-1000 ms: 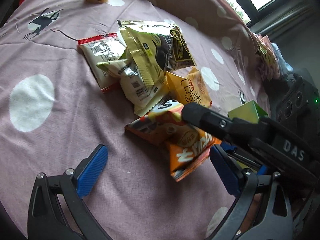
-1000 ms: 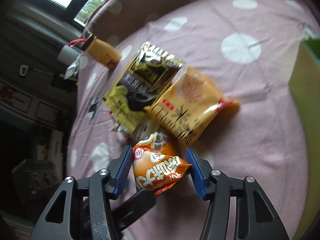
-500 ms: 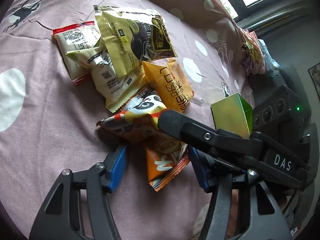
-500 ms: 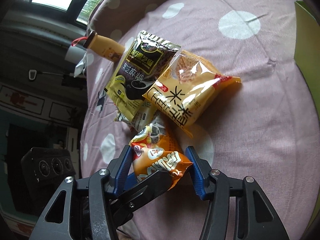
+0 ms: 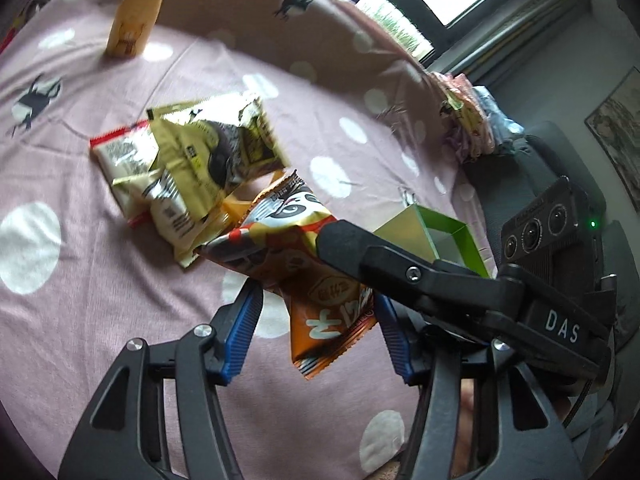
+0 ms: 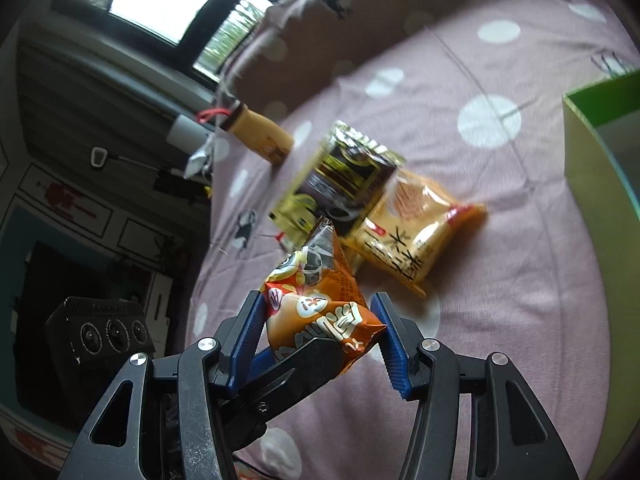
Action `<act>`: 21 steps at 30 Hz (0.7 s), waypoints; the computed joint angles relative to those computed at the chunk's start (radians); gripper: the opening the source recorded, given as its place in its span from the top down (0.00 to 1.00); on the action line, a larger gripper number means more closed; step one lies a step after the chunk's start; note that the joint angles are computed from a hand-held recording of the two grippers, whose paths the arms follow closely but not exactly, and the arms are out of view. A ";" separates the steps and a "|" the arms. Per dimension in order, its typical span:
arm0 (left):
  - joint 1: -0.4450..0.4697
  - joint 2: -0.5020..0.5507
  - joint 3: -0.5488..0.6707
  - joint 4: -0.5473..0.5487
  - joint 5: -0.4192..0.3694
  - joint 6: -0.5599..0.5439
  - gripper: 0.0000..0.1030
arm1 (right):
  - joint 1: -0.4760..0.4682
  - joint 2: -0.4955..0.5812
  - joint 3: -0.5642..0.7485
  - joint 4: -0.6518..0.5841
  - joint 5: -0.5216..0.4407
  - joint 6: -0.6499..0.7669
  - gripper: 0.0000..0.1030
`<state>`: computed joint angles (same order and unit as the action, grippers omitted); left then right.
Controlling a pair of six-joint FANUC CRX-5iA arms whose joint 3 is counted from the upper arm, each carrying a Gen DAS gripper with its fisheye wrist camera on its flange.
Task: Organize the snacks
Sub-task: 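Lift the orange bag with the right gripper and carry it over the green box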
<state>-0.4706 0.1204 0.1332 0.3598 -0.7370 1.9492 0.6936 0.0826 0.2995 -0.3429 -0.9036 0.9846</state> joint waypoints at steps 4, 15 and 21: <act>-0.006 -0.001 -0.005 0.008 0.027 -0.019 0.45 | 0.010 -0.021 -0.027 0.033 0.033 -0.017 0.45; -0.027 -0.009 -0.012 0.016 0.096 -0.060 0.46 | 0.042 -0.076 -0.095 0.134 0.113 -0.068 0.45; -0.039 -0.015 -0.016 0.010 0.124 -0.068 0.46 | 0.051 -0.097 -0.121 0.165 0.141 -0.075 0.45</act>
<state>-0.5094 0.1059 0.1170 0.3702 -0.6126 1.8813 0.7448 -0.0144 0.1789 -0.1782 -0.7631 0.9097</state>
